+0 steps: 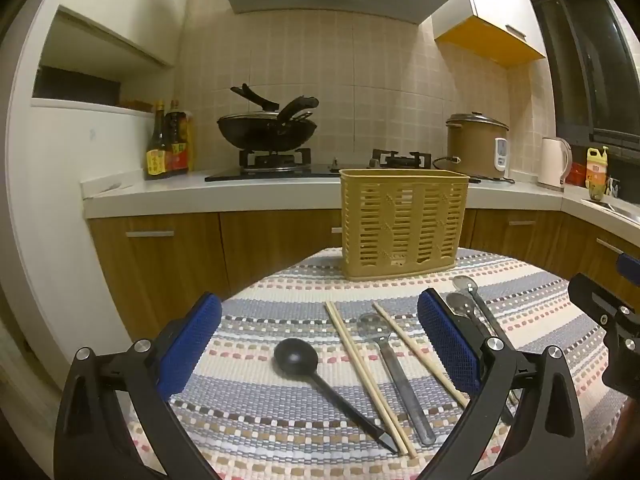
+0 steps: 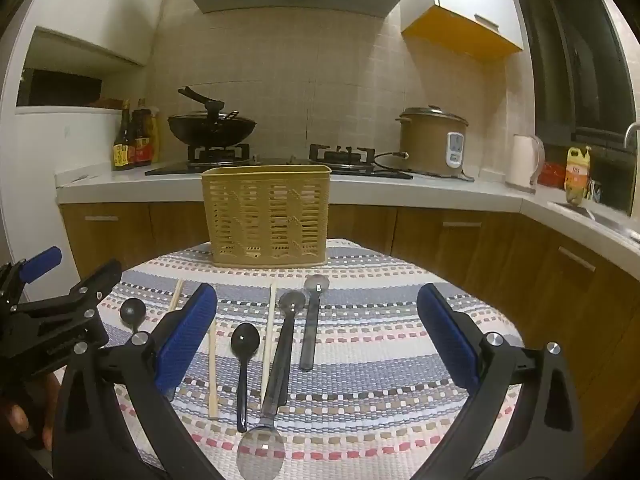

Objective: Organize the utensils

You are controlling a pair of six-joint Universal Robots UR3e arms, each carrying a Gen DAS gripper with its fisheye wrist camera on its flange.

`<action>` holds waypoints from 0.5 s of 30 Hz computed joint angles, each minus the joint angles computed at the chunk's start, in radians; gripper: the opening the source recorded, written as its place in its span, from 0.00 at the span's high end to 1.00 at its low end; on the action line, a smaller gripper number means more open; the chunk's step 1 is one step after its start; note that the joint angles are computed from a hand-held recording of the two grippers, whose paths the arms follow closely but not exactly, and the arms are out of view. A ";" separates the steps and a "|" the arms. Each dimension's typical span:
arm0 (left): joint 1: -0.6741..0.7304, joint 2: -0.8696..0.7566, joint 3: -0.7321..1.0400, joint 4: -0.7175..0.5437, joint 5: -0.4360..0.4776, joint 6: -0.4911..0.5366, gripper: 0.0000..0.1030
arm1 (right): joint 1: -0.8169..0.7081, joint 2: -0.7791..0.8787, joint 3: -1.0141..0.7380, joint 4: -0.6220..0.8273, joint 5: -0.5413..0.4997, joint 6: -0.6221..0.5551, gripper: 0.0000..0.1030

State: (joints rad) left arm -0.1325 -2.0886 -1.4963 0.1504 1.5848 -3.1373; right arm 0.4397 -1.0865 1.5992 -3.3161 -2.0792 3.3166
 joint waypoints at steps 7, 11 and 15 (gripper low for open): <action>0.002 0.021 -0.033 0.022 -0.004 0.007 0.08 | -0.006 0.011 0.018 -0.030 0.001 -0.002 0.07; 0.004 0.016 -0.033 0.025 -0.006 0.005 0.08 | -0.004 0.015 0.016 -0.036 0.001 -0.005 0.07; 0.004 0.013 -0.029 0.021 -0.008 0.005 0.08 | -0.009 0.010 0.019 -0.031 0.008 0.003 0.07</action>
State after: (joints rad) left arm -0.1285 -2.0759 -1.5252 0.1716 1.5772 -3.1318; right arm 0.4305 -1.0761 1.6185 -3.3471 -2.0716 3.3197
